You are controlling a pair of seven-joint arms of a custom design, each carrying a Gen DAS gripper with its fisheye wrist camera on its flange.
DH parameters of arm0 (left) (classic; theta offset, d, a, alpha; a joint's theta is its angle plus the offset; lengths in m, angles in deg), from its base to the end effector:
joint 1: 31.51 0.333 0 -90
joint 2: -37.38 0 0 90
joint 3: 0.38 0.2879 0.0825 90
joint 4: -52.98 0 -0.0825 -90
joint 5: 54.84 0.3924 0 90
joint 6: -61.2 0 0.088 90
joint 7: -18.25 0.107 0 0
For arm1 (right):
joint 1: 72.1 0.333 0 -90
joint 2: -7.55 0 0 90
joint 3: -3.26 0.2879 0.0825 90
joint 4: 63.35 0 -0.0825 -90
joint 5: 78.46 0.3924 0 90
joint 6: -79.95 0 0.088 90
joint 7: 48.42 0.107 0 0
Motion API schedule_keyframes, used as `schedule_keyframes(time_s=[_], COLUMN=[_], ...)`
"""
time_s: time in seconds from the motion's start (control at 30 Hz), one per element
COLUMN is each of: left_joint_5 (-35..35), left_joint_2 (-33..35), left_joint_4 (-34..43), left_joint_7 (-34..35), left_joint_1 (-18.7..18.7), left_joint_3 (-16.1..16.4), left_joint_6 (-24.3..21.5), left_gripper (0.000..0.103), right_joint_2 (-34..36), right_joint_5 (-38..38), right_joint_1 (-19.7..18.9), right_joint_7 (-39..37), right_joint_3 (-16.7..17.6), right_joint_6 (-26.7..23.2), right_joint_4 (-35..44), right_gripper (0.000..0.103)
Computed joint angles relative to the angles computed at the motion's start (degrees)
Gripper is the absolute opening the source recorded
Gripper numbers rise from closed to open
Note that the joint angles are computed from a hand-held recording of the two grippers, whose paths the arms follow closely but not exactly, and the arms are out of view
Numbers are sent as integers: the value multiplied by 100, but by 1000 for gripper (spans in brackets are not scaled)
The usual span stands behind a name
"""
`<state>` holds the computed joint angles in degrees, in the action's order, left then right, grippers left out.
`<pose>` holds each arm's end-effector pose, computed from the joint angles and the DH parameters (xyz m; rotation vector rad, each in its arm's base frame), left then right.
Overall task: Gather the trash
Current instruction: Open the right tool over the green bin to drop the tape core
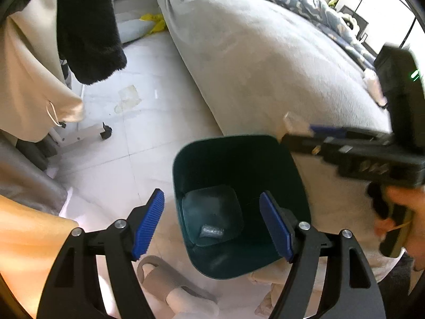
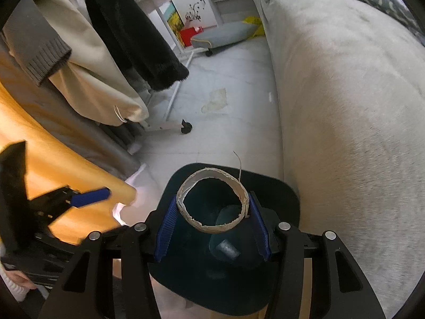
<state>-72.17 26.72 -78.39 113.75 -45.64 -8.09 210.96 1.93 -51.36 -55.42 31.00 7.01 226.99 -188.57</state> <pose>0.4993 -0.1948 0.4493 -1.7652 2.2933 -0.7661 0.5293 0.1902 0.4495 -1.9893 1.6176 -0.0552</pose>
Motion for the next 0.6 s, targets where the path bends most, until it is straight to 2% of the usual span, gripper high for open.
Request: schedule_keyframes(time_s=[0.17, 0.37, 0.6], left_joint_5=[-155, -304, -780], left_joint_2=[-192, -366, -543], left_joint_4=[-99, -215, -280], left_joint_7=[203, 439, 859], left_joint_1=[-37, -145, -475], left_joint_3=[104, 222, 484], left_joint_6=[241, 750, 1383], left_gripper=[78, 82, 88], right_joint_2=[281, 467, 614], right_joint_5=[-370, -716, -1164], right_joint_1=[20, 65, 117], right_joint_7=[292, 477, 673], right_joint_3=[71, 112, 134], right_joint_6=[-68, -218, -435], right_joint_4=[145, 205, 237], right_gripper=[53, 53, 54])
